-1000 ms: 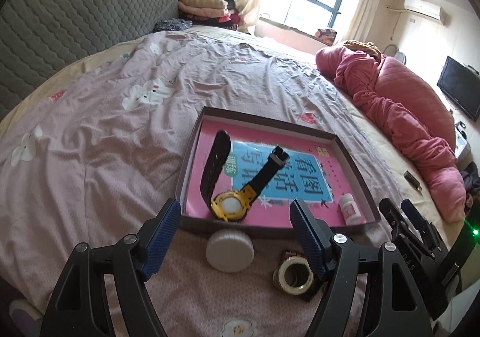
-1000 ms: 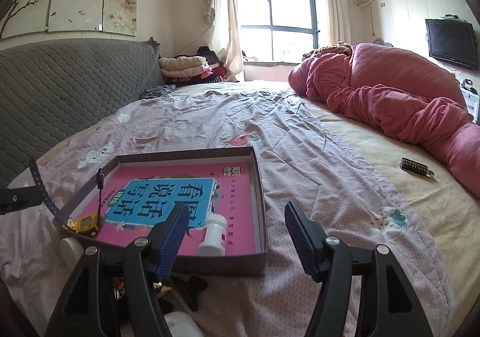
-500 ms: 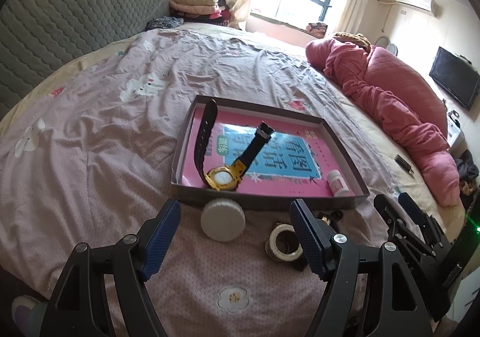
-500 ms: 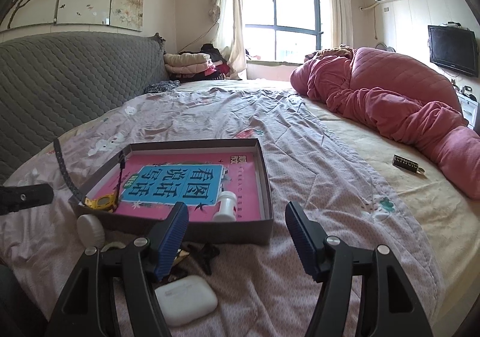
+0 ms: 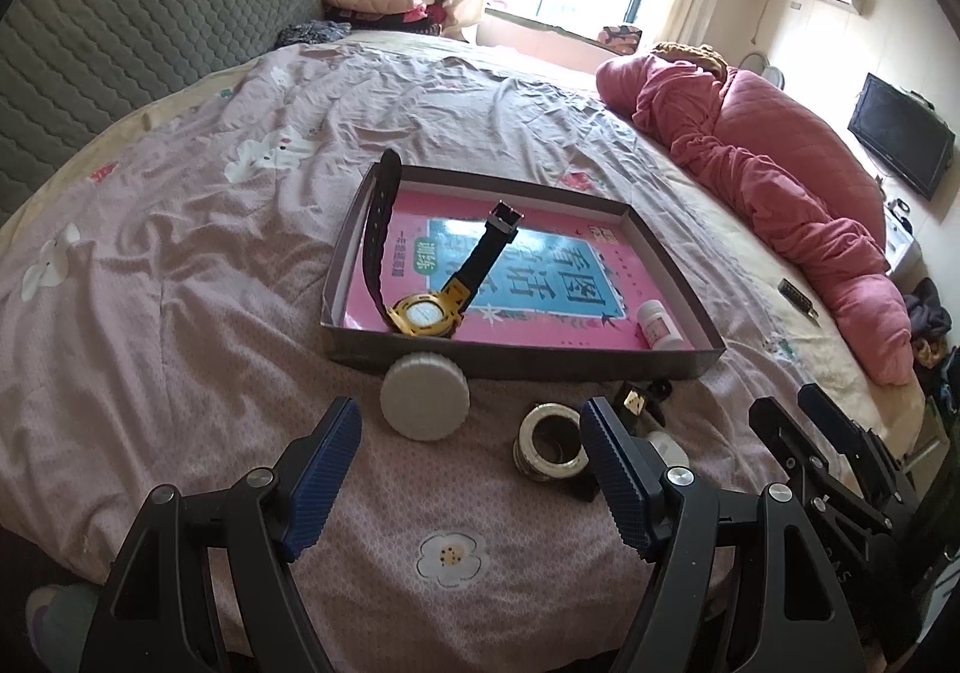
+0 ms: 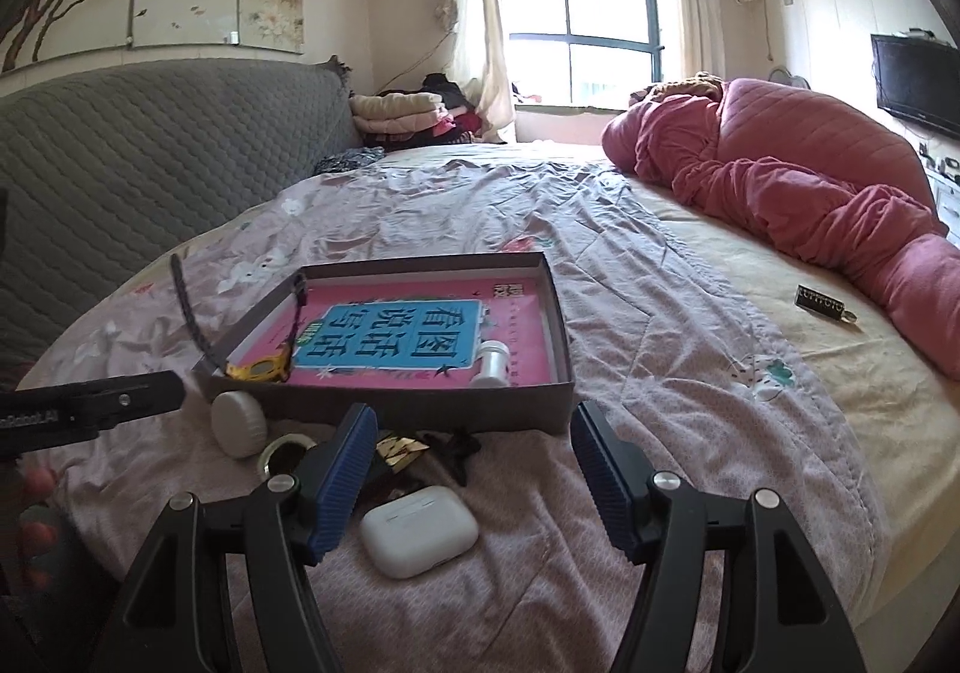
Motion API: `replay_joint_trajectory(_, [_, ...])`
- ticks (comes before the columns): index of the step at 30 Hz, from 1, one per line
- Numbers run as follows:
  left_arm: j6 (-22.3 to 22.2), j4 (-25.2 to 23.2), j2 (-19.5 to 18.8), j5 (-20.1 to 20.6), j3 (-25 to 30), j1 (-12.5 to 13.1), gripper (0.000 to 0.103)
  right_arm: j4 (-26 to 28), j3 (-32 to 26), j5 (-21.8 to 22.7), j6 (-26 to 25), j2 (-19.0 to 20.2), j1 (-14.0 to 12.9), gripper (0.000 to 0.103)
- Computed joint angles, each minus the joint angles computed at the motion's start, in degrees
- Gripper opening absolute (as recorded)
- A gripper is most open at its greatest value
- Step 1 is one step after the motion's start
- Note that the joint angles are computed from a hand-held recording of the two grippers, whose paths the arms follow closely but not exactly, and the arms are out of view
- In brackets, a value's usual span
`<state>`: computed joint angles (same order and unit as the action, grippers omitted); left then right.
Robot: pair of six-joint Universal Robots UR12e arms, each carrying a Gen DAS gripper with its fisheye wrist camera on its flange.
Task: Organize rigid objects
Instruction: 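Withdraw both grippers from the box toward the remaining items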
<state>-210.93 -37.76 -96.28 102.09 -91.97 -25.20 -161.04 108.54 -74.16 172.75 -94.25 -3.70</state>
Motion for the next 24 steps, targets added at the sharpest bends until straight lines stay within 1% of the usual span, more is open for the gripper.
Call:
replay_joint_trajectory(8, [0.0, -0.8, 0.5, -0.5, -0.4, 0.1, 0.076, 1.8, 0.3, 0.9, -1.8, -0.8, 0.6, 0.067])
replay_joint_trajectory(15, [0.2, -1.7, 0.5, -1.9, -0.4, 0.0, 0.077, 4.1, 0.4, 1.7, -3.7, -1.2, 1.0, 0.067])
replay_joint_trajectory(18, [0.2, -2.1, 0.4, -2.7, -0.4, 0.0, 0.077, 7.0, -0.1, 2.7, -4.4, -1.2, 1.0, 0.067])
replay_joint_trajectory(20, [0.4, -2.6, 0.3, -2.8, -0.2, -0.2, 0.076, 8.9, -0.4, 1.3, -4.7, -1.0, 1.6, 0.067])
replay_joint_trajectory(24, [0.9, -3.2, 0.2, -3.5, 0.0, -0.4, 0.076, 10.8, -0.7, 0.8, -4.9, -0.9, 1.7, 0.067])
